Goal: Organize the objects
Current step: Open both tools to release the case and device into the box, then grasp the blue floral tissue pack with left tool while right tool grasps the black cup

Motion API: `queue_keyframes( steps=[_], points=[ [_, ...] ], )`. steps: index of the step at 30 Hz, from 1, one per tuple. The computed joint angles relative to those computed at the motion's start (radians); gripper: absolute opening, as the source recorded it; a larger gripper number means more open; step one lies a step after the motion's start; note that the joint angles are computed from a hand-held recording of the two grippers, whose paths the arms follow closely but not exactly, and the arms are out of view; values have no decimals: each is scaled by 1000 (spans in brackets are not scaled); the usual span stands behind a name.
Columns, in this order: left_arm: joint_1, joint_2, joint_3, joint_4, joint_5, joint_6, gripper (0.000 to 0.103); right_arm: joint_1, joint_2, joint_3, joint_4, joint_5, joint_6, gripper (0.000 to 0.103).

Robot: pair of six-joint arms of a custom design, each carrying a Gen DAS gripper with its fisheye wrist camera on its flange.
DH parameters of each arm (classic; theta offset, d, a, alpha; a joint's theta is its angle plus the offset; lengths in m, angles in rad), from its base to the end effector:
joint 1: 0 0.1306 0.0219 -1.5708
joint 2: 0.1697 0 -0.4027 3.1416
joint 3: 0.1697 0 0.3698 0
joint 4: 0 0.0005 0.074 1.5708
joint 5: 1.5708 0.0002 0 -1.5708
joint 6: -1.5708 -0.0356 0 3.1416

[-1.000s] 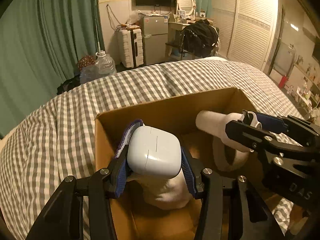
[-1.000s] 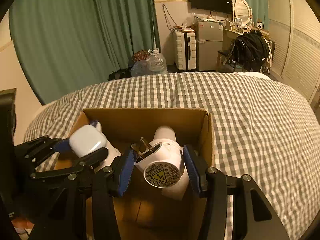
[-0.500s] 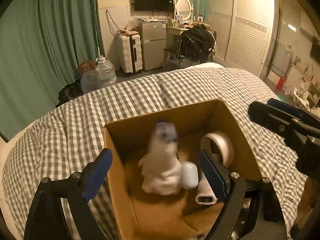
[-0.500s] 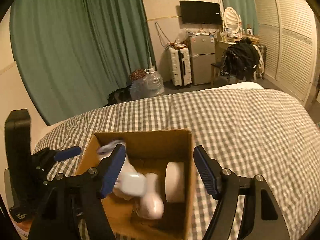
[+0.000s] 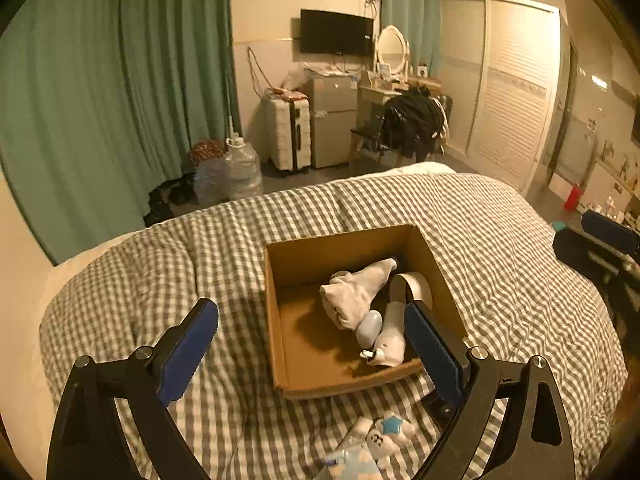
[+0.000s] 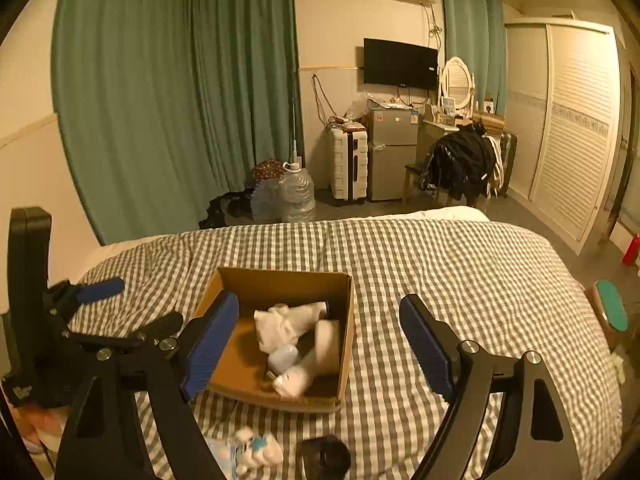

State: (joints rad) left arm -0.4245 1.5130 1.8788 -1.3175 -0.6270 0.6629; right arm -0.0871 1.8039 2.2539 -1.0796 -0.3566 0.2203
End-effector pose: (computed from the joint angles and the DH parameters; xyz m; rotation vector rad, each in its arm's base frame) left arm 0.4382 -0.1757 0.5792 -0.5085 2.2476 0.2567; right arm 0.5982 -0.0403 0.5985 -0.3404 2.1362 0.2158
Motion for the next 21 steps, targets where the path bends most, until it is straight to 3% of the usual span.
queue_keyframes(
  steps=[10,21],
  points=[
    [-99,-35,-41,-140,-66,176,98,-11,-163,-236,45,15,99,85],
    [-118,-66,-214,-138,-37,317,98,-27,-228,-467,104,100,193,85]
  ],
)
